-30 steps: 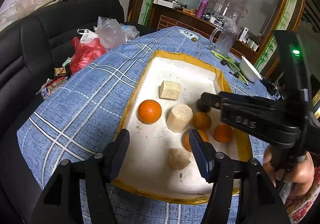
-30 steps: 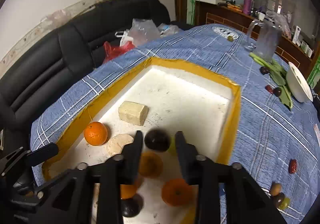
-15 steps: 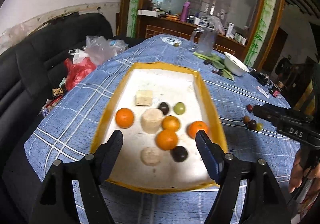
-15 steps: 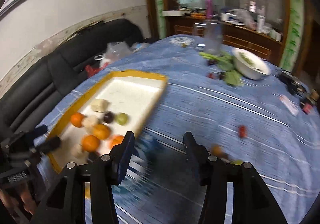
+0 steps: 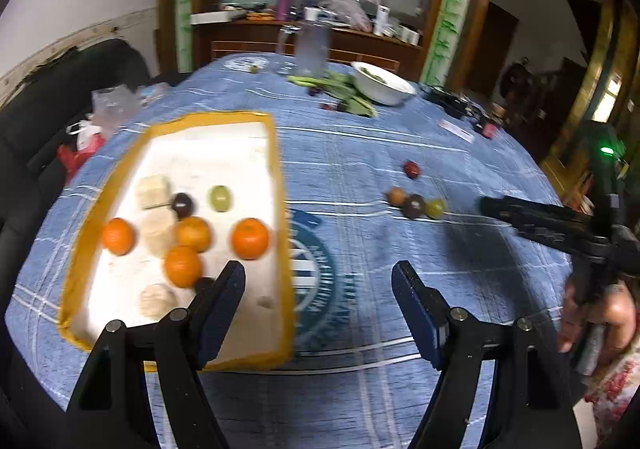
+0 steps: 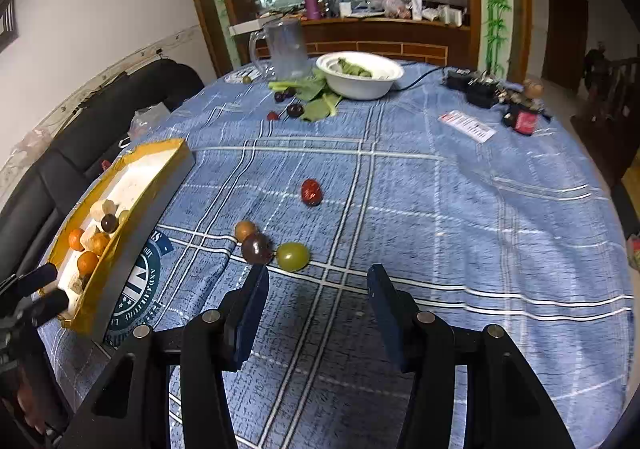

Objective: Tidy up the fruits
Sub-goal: 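Grasp a red jujube with the left tool while the right tool grasps a green grape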

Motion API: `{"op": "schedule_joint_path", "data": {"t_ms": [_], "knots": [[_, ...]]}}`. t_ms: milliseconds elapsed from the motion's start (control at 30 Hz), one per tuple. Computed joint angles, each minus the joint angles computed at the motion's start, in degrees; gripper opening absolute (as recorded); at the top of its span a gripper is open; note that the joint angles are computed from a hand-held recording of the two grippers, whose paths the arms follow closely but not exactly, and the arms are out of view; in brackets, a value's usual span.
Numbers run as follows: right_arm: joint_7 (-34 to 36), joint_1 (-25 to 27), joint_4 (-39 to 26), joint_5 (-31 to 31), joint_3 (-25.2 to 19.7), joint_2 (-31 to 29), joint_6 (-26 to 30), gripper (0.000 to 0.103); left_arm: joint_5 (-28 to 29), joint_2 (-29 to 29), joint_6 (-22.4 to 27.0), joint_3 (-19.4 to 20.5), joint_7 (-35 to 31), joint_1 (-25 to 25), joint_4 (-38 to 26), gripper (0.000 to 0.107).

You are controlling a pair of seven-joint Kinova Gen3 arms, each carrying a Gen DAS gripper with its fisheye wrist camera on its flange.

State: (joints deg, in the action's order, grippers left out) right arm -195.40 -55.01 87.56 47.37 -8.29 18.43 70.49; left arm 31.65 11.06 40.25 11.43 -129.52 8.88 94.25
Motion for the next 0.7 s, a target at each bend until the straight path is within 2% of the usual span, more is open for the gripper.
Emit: {"op": "schedule_joint_path", "data": {"t_ms": [100, 367, 600, 700], "knots": [[2.55, 2.2, 1.39, -0.41, -0.02, 0.65, -5.13, 0.054, 0.5, 0.77, 1.81, 0.36, 0.32, 0.18, -1.09, 0.075], [9.23, 3.88, -0.29, -2.68, 2.65, 4.85, -9.0, 0.052, -4.65, 3.92, 3.08, -0.09, 8.58, 3.38, -6.06, 0.075], [7.29, 3.54, 2.2, -1.42, 4.41, 4.24, -13.71, 0.052, -9.34, 9.36, 5.91, 1.18, 15.12, 6.86, -13.74, 0.075], [6.1, 3.7, 3.56, -0.68, 4.47, 3.45, -15.62, 0.052, -12.45, 13.4, 7.41, 0.92, 19.06, 9.9, -19.36, 0.075]]}}
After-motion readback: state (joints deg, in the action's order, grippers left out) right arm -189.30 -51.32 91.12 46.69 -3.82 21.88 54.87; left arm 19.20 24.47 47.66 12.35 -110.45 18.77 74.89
